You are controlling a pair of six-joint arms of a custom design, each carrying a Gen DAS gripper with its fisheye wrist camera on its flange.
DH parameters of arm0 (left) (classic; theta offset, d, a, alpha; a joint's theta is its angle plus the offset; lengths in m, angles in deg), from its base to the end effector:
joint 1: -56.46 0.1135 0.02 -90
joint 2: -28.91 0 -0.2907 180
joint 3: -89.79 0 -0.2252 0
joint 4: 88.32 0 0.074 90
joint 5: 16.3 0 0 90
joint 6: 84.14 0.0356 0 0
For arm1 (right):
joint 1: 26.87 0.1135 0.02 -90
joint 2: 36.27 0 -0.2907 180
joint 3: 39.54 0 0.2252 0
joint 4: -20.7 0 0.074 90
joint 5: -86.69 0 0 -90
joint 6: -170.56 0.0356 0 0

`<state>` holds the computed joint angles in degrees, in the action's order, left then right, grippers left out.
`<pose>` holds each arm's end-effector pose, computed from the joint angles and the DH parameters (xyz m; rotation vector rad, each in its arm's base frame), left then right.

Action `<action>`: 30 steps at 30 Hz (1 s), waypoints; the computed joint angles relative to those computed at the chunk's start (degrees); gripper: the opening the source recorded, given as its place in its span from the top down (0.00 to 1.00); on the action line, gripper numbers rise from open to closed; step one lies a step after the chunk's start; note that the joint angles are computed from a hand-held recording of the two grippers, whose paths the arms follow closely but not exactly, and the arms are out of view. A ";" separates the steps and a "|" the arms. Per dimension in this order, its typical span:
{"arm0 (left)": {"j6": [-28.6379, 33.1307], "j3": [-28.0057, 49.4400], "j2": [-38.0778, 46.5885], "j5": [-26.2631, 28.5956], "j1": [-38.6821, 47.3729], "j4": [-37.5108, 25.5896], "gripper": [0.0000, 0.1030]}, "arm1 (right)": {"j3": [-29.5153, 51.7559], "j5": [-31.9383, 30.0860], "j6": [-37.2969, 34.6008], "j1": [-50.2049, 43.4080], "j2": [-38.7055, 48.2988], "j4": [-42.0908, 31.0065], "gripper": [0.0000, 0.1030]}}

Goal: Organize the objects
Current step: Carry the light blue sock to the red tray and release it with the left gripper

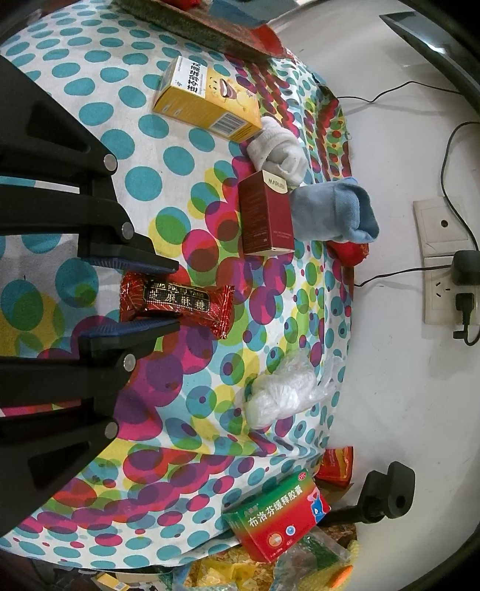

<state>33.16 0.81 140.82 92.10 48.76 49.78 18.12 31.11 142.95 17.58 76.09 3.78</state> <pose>0.3831 -0.0631 0.2070 0.8808 2.4539 -0.3085 0.2235 0.1910 0.1005 0.5077 2.4223 -0.1351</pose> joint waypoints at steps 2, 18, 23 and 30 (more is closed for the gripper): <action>0.59 1.41 1.05 -0.24 1.54 -0.42 0.69 | 0.05 0.05 -0.08 -0.02 -0.01 -0.21 0.77; 2.55 14.93 12.76 -3.55 11.95 -5.11 0.69 | 0.39 0.05 -0.24 0.12 -0.12 -0.82 0.77; 2.67 20.72 16.89 -4.22 14.91 -7.43 0.69 | 0.41 0.03 -0.34 0.10 -0.19 -0.87 0.77; 2.21 24.31 19.50 -5.03 17.48 -7.80 0.69 | 0.47 0.07 -0.62 -0.02 -0.30 -1.26 0.77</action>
<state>35.36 25.11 160.32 87.07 66.23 41.98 18.59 31.19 142.32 17.55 75.79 2.52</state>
